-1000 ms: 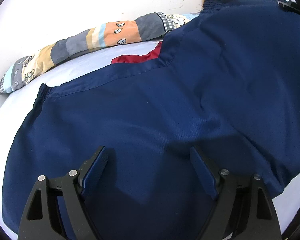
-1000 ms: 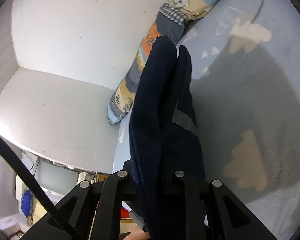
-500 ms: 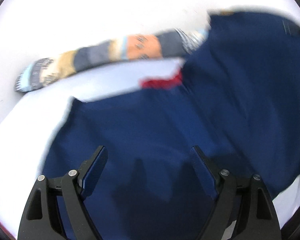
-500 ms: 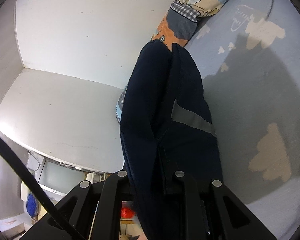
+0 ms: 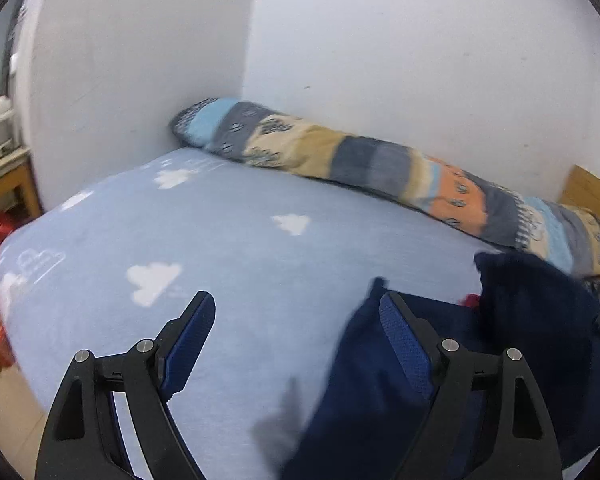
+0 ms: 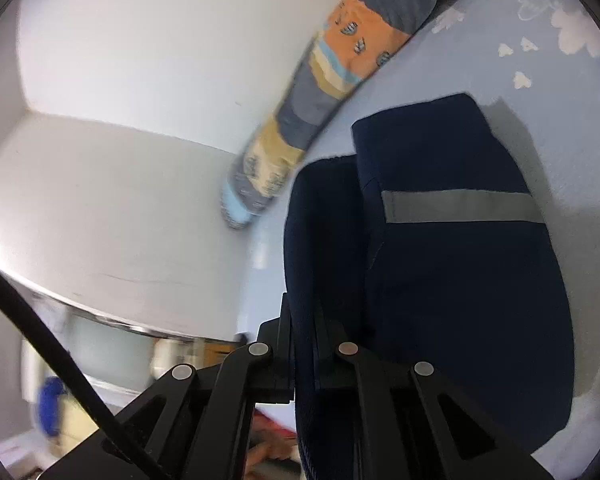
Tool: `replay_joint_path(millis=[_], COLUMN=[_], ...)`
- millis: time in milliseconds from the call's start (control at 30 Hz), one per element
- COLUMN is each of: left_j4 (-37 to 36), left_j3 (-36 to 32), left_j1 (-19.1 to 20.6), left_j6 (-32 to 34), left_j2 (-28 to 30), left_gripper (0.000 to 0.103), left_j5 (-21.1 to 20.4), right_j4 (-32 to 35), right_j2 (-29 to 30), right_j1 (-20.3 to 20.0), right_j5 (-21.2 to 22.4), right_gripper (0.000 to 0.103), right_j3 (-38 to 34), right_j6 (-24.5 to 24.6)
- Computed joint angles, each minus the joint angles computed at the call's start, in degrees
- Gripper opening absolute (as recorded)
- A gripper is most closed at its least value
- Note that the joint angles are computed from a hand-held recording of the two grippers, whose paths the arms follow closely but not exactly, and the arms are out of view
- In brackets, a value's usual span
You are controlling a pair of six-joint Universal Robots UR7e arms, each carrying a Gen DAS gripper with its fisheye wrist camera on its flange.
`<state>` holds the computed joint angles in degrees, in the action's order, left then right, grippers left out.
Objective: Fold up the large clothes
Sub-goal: 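Carry the lifted shirt with the right gripper over the bed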
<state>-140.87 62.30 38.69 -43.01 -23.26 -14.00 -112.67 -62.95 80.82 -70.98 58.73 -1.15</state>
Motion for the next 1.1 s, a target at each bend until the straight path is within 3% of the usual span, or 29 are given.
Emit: replay_joint_path(millis=[133,200,333,467,500,567,600,667,733,833,900,967,1100], left_j4=[6.1,2.5,-0.3,8.2,9.9,11.1,14.6,16.4,13.5,3.2,-0.6,-5.5,-5.4], left_j3=[2.0,1.5,2.3,4.9,6.3,8.0,8.6,9.9,11.1,11.2,9.5,7.4,2.0], left_j1=[0.2,0.2,-0.6,-0.7,-0.6,-0.2,0.0,0.2,0.4,0.7,0.8,1.4,4.1], left_j6=[-4.6,-1.4,-2.0,-12.6,-15.7,-18.5,-21.8,-24.0,-22.7,-14.2,-9.1,-2.3,2.8], left_j2=[-1.9,-1.3,-1.5,-4.4,-5.6,-7.1,-8.0,-9.2,-9.9,-9.1,-7.6,-5.9,-2.7], left_gripper=[0.084,0.084,0.084,0.084,0.084,0.084,0.084,0.084,0.084,0.084,0.084,0.093,0.094], left_j5=[-1.1,-1.7,0.2,2.8,2.5,2.5,2.5,1.6,0.5,-2.7,-5.3,-12.4,-32.6], right_j4=[3.2,3.2,0.6,-2.2,-2.8,-7.2,-8.2,-4.2,-0.8,-0.7,-1.0,0.4,2.8], right_j2=[1.9,1.5,1.3,2.0,2.0,2.4,2.6,3.0,2.7,0.9,0.5,-0.1,-3.9], right_j1=[0.7,0.4,1.0,3.1,4.2,7.5,8.2,8.2,7.6,5.9,4.0,2.1,-1.9], right_j5=[-1.8,-1.8,-1.3,2.3,1.5,-4.3,-4.6,-2.3,-1.4,-2.6,-3.5,-5.4,-8.9], right_gripper=[0.009,0.009,0.009,0.003,0.003,0.002,0.003,0.003,0.003,0.016,0.041,0.05,0.05], right_j3=[-0.8,0.3,1.9,4.2,4.8,6.9,7.9,8.1,7.9,8.5,7.6,6.4,7.2], right_j6=[-1.4,-2.0,0.3,1.1,0.4,-2.0,-2.6,-3.8,-7.1,-11.2,-11.8,-12.8,-16.3])
